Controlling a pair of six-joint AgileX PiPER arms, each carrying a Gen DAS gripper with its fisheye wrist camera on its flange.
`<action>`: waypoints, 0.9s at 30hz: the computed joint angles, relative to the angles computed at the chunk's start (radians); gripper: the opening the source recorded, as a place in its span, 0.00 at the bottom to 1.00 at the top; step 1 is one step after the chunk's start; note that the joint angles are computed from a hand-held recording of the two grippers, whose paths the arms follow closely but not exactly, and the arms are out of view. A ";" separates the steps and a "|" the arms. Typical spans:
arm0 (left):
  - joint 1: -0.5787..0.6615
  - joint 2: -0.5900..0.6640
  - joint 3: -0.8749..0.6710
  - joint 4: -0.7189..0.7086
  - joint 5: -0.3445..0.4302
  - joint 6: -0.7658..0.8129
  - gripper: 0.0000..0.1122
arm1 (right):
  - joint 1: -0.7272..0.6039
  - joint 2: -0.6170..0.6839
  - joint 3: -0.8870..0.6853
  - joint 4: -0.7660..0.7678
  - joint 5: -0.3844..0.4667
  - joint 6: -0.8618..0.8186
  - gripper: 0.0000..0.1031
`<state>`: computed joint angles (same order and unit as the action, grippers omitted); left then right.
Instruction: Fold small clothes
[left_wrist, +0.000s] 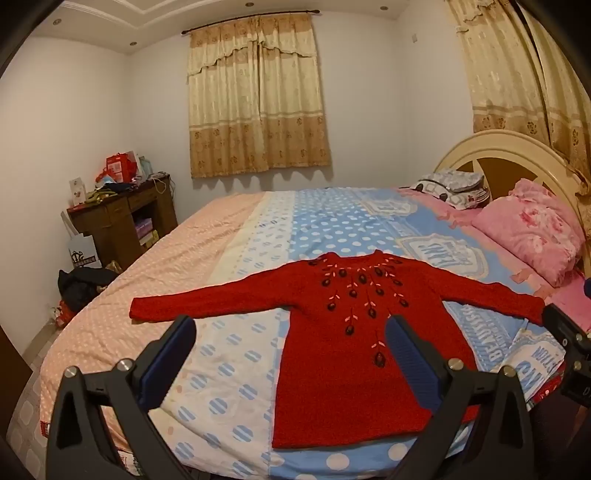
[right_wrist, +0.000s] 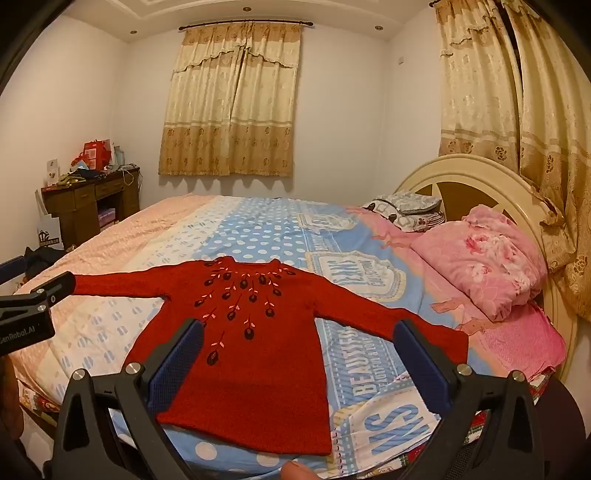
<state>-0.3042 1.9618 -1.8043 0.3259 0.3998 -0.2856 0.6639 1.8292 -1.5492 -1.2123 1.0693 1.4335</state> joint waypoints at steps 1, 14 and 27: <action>-0.003 -0.003 0.005 0.027 -0.005 -0.025 0.92 | 0.001 0.003 -0.002 -0.002 0.006 -0.010 0.99; 0.012 0.006 0.014 0.038 -0.032 -0.060 0.92 | 0.001 0.001 0.002 -0.001 0.003 -0.004 0.99; 0.016 0.000 0.015 0.040 -0.033 -0.061 0.92 | 0.003 0.005 -0.002 0.000 0.007 -0.004 0.99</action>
<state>-0.2879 1.9622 -1.7896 0.3657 0.3670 -0.3468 0.6671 1.8343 -1.5511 -1.2128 1.0765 1.4297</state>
